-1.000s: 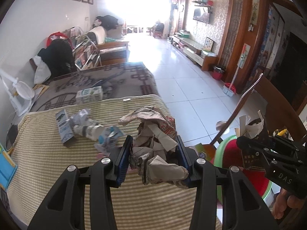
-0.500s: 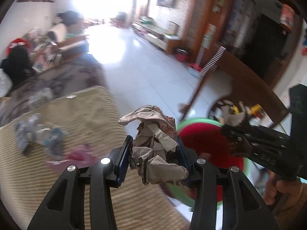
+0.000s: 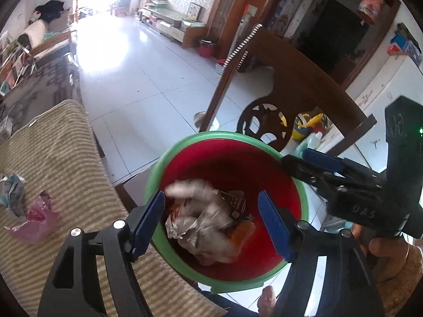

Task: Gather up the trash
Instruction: 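Open both tools over the red bucket to drop paper and box, then grasp the white toothpaste box with the left tool while the right tool grasps white paper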

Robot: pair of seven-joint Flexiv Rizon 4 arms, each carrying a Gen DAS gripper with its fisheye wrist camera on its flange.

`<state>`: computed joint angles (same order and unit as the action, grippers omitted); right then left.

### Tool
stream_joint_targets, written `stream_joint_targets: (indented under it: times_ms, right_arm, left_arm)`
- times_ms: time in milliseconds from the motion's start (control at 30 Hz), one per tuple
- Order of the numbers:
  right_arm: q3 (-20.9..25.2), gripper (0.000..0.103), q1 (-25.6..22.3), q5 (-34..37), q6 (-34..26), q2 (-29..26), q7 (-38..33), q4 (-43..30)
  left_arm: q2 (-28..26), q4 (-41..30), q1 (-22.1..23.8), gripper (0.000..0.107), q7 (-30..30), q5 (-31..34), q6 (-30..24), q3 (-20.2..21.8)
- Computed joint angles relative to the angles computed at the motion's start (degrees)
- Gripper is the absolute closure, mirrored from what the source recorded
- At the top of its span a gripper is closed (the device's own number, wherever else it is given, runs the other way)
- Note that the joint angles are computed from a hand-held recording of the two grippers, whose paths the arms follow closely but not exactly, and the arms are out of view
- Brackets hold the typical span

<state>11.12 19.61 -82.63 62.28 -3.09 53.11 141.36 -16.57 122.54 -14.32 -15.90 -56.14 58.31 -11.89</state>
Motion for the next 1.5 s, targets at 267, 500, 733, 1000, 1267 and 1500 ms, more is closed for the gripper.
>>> stream_joint_targets:
  times_ms: [267, 500, 733, 1000, 1267, 1500]
  right_arm:
    - [-1.79, 0.036, -0.11, -3.33, 2.72, -5.32, -3.07, -6.41]
    - [-3.74, 0.036, 2.81, -4.07, 7.38, -16.39, -9.51, -19.04]
    - [-5.91, 0.033, 10.12, 6.61, 7.12, -26.05, -21.90, -32.58]
    - [-7.07, 0.033, 17.39, 21.49, 2.66, -34.26, -30.83, -44.23]
    - [-9.07, 0.033, 22.89, 33.88, -5.46, -37.61, -37.40, -51.73]
    - [-10.27, 0.033, 22.80, 42.08, -7.28, -47.60, -54.10, -70.11]
  left_arm:
    - [-0.71, -0.22, 3.17, 0.037, -1.55, -4.96, 7.64, 1.80]
    - [-3.60, -2.53, 9.60, 0.037, -8.21, -2.23, 11.47, 4.74]
    - [-12.17, -12.86, 18.49, 0.037, -17.33, 4.67, 11.41, 6.35]
    - [-30.64, -40.68, 21.47, 0.038, -37.44, 20.53, -1.03, 10.58]
    - [-46.58, -66.37, 22.30, 0.054, -47.70, 32.16, -16.50, 11.67]
    - [-43.58, -60.76, 28.18, 0.059, -40.29, 32.65, -16.16, 5.86]
